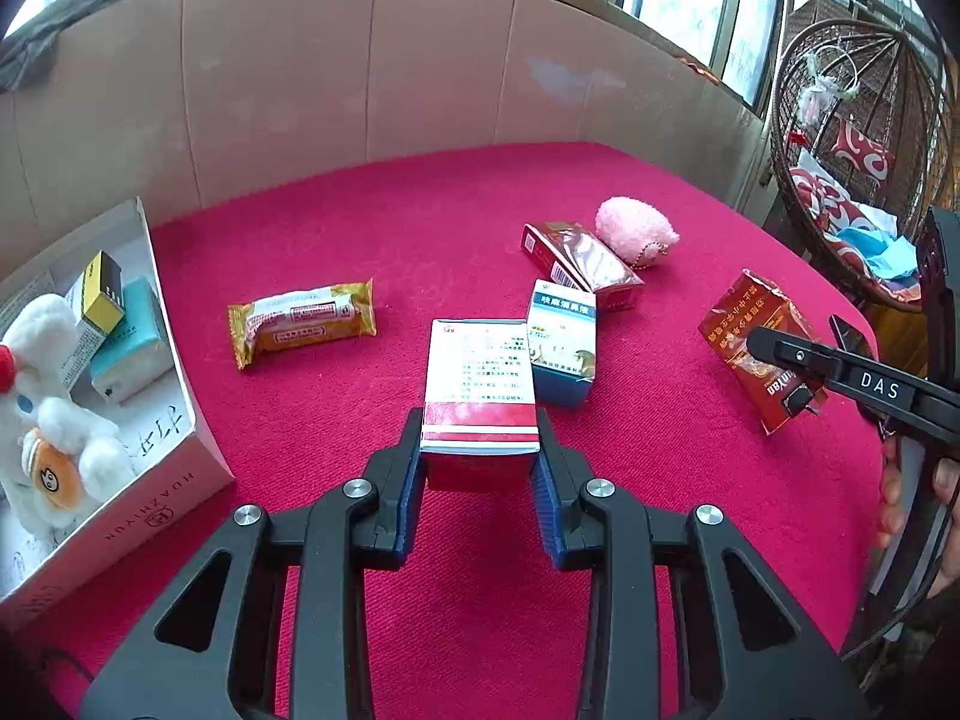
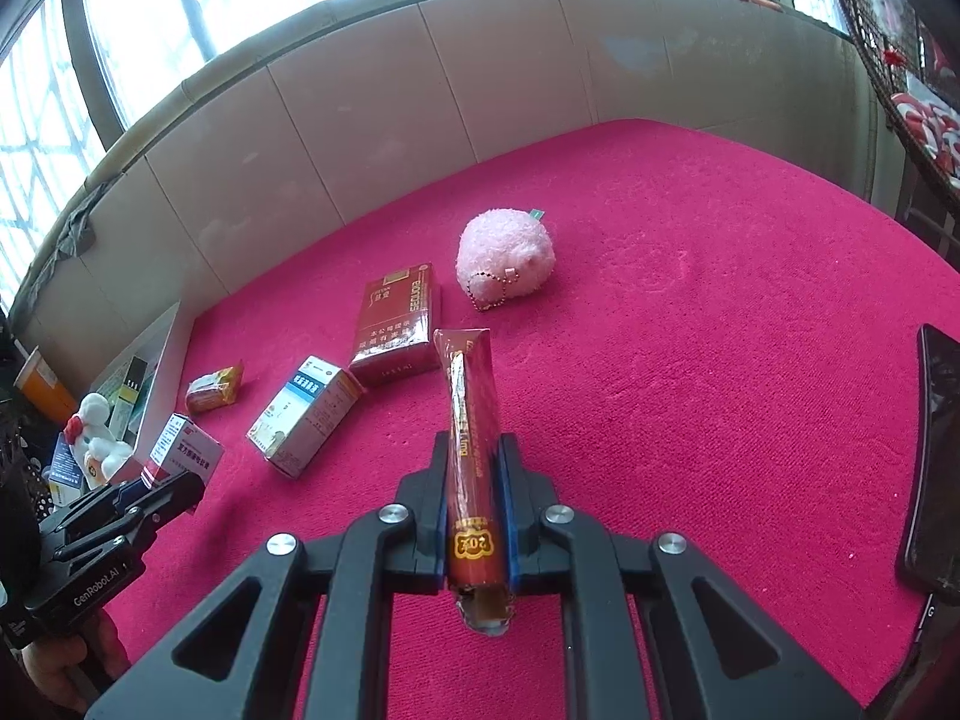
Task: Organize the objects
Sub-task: 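Carry the red-white box and brown sausage stick over the white tray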
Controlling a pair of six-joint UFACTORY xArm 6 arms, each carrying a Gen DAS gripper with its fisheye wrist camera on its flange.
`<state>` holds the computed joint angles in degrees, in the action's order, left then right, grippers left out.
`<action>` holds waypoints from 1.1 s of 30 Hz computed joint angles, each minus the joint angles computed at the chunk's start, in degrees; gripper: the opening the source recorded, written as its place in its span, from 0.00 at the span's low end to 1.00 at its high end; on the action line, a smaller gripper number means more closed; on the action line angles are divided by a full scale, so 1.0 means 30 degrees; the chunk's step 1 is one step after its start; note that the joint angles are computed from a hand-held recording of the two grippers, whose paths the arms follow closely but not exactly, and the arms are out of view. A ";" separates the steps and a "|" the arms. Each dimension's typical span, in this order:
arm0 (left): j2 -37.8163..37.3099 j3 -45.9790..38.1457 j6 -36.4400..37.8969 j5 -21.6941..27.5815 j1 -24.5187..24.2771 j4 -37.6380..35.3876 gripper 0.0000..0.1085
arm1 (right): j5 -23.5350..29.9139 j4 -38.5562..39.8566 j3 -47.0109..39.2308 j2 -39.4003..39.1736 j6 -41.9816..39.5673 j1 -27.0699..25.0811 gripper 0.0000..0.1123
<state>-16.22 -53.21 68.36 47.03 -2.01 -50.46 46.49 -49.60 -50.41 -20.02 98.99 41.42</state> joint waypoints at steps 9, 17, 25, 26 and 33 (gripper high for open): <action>-0.0786 -0.0060 -0.0020 0.0694 0.0717 -0.0631 0.29 | 0.0009 -0.0587 -0.0898 0.0158 -0.0224 0.0415 0.10; -0.0918 -0.0348 -0.0280 0.1198 0.1539 -0.0929 0.29 | -0.0495 0.0181 -0.1998 0.1175 -0.1327 0.0476 0.10; -0.0767 -0.0696 -0.0417 0.1334 0.2594 -0.1533 0.29 | -0.0368 0.0719 -0.3360 0.2254 -0.2638 0.0794 0.10; -0.0714 -0.0762 -0.0438 0.1344 0.2742 -0.1626 0.29 | -0.0353 0.0761 -0.3562 0.2415 -0.2812 0.0831 0.10; -0.0220 -0.1216 -0.0729 0.1547 0.3847 -0.2105 0.29 | -0.0395 0.1141 -0.4935 0.3592 -0.3833 0.1076 0.10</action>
<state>-16.88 -56.86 66.17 51.67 9.53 -56.77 45.30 -46.18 -65.21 -9.25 87.50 44.65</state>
